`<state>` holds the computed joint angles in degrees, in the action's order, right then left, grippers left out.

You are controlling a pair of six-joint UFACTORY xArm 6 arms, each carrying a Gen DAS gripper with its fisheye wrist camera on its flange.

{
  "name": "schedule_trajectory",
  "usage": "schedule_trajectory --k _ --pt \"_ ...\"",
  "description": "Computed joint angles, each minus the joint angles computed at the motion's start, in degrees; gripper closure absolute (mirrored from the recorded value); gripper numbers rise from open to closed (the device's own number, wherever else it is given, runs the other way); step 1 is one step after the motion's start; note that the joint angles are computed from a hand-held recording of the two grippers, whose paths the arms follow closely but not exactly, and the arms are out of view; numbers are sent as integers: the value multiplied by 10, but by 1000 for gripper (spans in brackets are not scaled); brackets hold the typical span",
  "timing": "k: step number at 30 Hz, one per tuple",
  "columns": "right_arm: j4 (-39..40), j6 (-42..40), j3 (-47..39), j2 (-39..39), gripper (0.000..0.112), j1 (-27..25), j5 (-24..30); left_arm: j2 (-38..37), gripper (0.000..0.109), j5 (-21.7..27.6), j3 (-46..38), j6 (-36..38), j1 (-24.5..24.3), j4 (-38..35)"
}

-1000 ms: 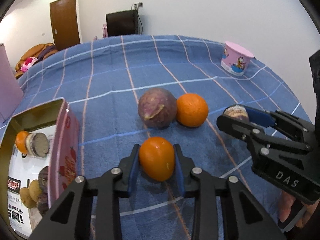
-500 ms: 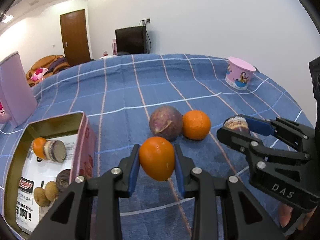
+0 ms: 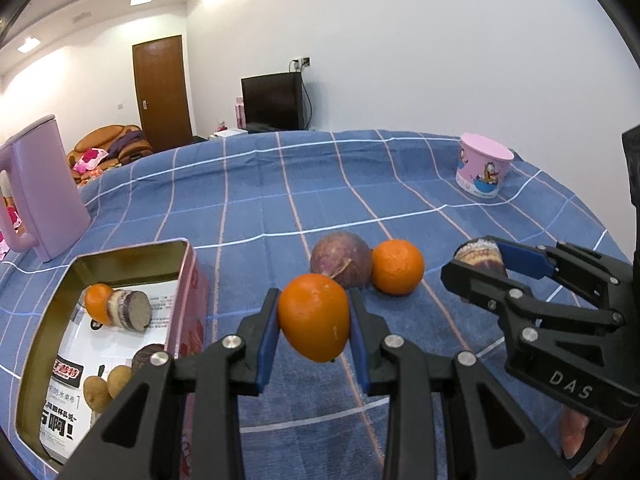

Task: Organize fruits
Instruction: 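Lift the orange and the cylindrical piece and carry them toward the tin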

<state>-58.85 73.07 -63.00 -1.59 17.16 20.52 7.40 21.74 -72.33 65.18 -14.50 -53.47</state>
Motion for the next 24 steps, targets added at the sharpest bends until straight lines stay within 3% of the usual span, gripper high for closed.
schedule_trajectory --k 24 --pt "-137 115 11 -23 67 7 1 -26 75 -44 24 106 -6 -120"
